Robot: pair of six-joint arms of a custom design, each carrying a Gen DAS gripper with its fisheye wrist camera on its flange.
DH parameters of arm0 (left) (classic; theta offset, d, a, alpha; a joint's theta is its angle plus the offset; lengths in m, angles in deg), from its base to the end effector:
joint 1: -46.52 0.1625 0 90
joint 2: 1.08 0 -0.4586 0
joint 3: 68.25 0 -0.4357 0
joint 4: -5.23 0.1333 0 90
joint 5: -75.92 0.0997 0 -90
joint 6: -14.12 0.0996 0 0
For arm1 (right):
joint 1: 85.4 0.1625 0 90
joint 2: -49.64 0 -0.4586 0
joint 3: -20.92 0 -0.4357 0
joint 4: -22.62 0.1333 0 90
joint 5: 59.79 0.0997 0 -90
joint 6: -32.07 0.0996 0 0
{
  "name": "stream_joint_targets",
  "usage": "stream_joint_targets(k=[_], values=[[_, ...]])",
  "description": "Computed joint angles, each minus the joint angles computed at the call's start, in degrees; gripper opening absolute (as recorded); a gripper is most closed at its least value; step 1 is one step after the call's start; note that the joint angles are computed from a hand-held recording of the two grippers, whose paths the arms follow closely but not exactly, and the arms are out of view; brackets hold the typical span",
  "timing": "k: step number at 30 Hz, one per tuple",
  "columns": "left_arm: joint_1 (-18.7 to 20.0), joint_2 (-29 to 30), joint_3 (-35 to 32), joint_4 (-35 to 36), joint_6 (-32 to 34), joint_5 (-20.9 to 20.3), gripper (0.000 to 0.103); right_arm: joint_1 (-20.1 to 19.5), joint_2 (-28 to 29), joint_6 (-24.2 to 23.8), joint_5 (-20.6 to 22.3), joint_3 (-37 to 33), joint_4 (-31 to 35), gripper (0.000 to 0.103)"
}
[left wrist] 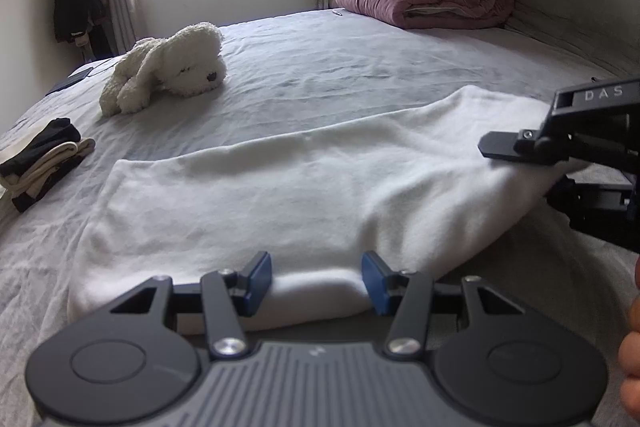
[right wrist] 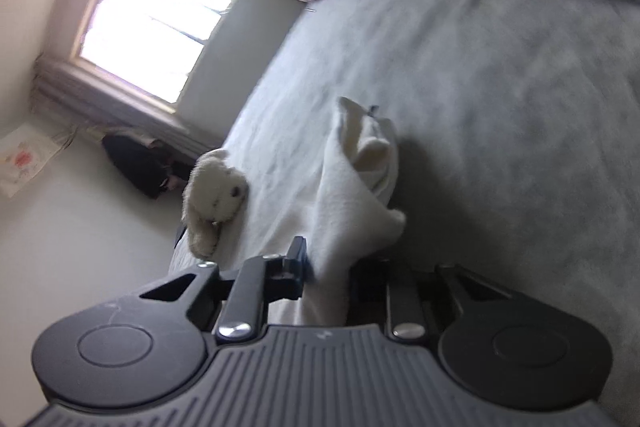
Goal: Fold clothes
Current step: 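Lift the strip end with the right gripper and fold it over while the left gripper holds the strip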
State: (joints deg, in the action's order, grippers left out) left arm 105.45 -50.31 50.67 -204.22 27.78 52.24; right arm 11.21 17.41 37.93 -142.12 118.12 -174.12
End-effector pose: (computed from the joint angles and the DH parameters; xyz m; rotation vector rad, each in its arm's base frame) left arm -0.0893 -0.5832 0.1515 0.1894 1.9644 -1.0526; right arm 0.2276 -0.6908 0.0051 -0.0885 2.7539 -1.0247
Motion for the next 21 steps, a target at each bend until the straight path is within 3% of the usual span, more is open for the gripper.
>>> stream_joint_targets(k=[2,7,12,21], values=[[-0.08,0.16,-0.06,-0.19,0.36,0.14,0.051,0.08,0.39,-0.25,-0.78,-0.22,-0.21,0.025],[0.01,-0.04,-0.06,0.31,0.05,-0.04,0.051,-0.66,0.31,5.47,-2.1,-0.47,1.45,0.025],[0.01,-0.09,-0.08,0.45,0.05,-0.05,0.051,-0.21,-0.01,3.14,-1.66,-0.17,0.17,0.025],[-0.04,-0.15,-0.02,0.65,-0.03,-0.08,0.051,-0.36,-0.59,4.74,-4.98,-0.85,3.72,0.025]])
